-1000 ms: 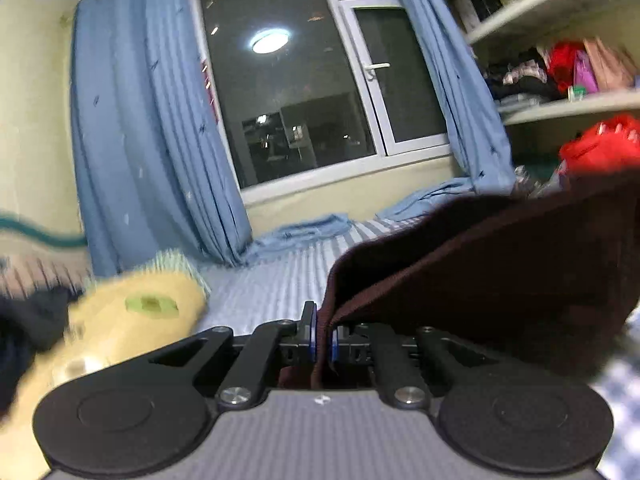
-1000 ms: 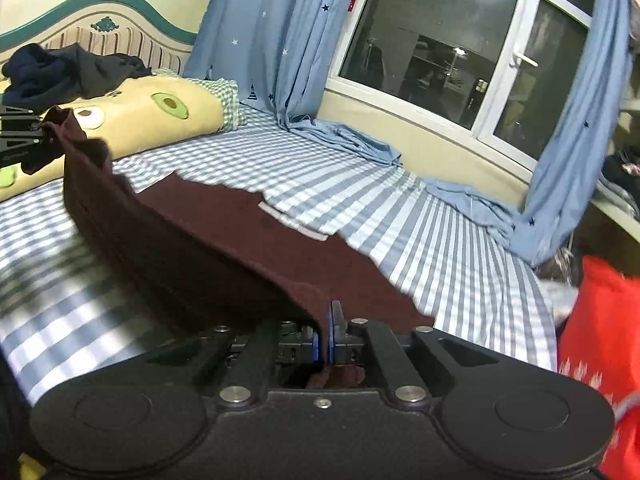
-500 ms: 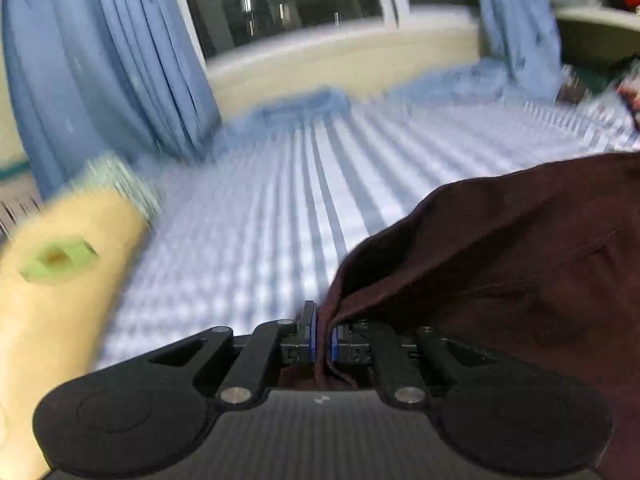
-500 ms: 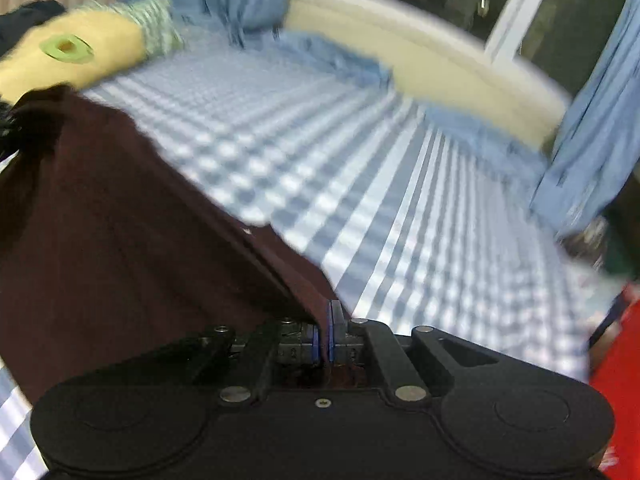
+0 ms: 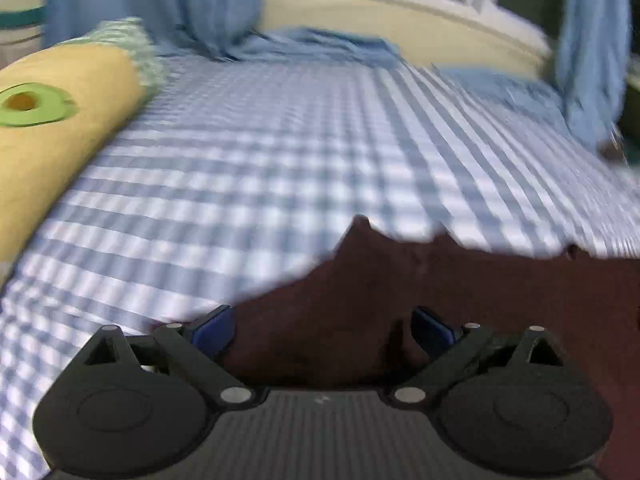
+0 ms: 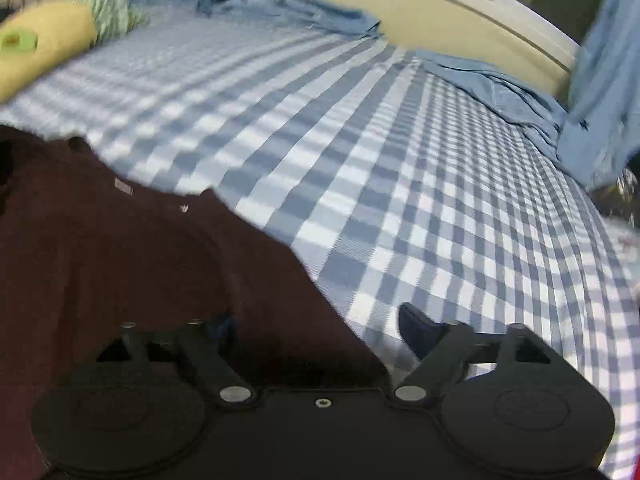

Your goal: Fold small clothes

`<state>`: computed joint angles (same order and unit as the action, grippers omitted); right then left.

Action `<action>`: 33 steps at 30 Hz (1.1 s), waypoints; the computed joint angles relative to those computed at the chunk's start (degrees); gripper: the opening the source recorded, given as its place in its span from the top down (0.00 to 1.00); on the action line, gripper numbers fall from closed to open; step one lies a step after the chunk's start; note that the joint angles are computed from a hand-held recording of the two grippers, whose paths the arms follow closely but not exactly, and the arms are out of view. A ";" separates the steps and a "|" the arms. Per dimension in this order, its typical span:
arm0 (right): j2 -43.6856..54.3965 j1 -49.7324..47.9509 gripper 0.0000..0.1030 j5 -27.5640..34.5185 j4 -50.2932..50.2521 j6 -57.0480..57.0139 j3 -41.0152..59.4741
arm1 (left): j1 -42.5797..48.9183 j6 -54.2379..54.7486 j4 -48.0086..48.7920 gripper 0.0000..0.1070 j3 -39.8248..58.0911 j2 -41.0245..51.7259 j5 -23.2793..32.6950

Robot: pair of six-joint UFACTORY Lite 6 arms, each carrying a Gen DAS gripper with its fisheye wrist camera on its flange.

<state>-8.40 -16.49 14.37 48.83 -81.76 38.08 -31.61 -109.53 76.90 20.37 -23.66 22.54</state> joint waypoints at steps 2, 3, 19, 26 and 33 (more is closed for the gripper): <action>-1.37 -4.18 0.09 2.24 9.97 -11.99 -1.06 | 5.10 5.83 -4.29 0.09 -3.23 -8.27 1.10; -2.24 -6.65 0.09 4.67 14.67 -17.99 -1.91 | 7.52 10.40 -7.80 0.09 -4.12 -12.03 1.74; 10.45 -14.19 0.03 18.18 7.75 -1.93 13.98 | -12.76 -5.10 1.20 0.11 7.66 12.08 11.72; 5.79 -19.22 0.01 23.68 23.87 -7.17 15.21 | -13.61 -12.88 2.15 0.12 8.74 17.16 14.48; 19.12 -23.91 0.09 48.28 18.94 0.41 15.50 | -19.17 -13.28 2.53 0.11 12.82 15.28 19.05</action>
